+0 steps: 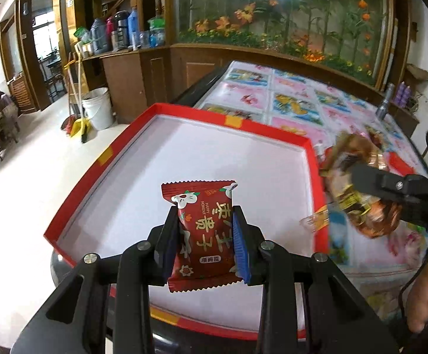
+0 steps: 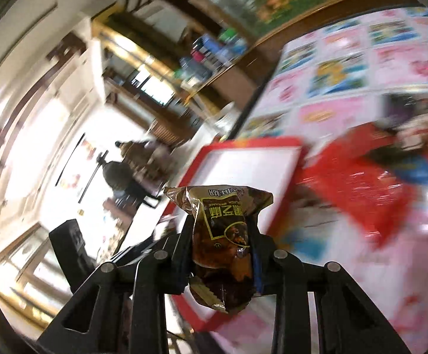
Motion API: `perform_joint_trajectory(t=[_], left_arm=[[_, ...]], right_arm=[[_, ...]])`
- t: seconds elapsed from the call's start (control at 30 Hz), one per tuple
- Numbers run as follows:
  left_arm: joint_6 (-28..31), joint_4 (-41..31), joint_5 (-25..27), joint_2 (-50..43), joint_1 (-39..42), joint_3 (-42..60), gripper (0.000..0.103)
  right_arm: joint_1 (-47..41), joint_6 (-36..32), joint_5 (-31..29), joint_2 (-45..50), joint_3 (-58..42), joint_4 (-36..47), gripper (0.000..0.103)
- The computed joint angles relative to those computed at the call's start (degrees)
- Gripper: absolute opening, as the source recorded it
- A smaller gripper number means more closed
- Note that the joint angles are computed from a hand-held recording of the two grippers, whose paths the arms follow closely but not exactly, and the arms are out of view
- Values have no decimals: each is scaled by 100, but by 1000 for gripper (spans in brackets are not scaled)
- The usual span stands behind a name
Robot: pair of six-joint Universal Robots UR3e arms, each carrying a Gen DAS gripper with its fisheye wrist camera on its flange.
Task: Organize snacks
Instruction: 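Open both grippers to drop the snacks into the white box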
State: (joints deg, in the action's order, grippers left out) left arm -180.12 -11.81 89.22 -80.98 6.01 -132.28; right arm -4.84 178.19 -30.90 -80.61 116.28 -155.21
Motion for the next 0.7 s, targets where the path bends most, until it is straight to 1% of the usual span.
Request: perform_joint_trajectory(t=[0.07,0.17,0.2,0.3,0.33,0.37,0.4,0.43,0.47,0.53,0.63,0.7], left_arm=[[34,-29,6,2,116,-74,31],[45,-177,-42,67,303,-141,32],[27,-159,24,74,309,-159,32],[15,-116,243,87,257,-154,34],[2,-98,307,94,226,-143,40],[-18,-60,372,117,176,-142,44],[-24,-14,401,149,147,-155,51],[-32,47,417,195,98,-177,55],[-13,118,389,254,37,-205,55],[68,217,234,346,-117,-238,61],[270,184,-76,285,-476,-103,71],[408,108,-215,61,-923,114,71]], right_arm=[[522,363,-314,439,-374,-298,32],[1023,687,-699,875,-836,-509,35],[1121,718,-796,918,-901,-555,36],[1097,650,-624,851,-931,-411,41],[1020,637,-578,709,-789,-512,45],[925,609,-568,615,-706,-573,49],[817,599,-550,498,-565,-676,50],[659,560,-487,366,-455,-677,52],[465,497,-445,169,-299,-635,54],[90,254,-543,-309,82,-496,56],[-811,-473,-598,-1494,869,281,57],[-1818,-1244,-481,-2557,1421,1293,59]])
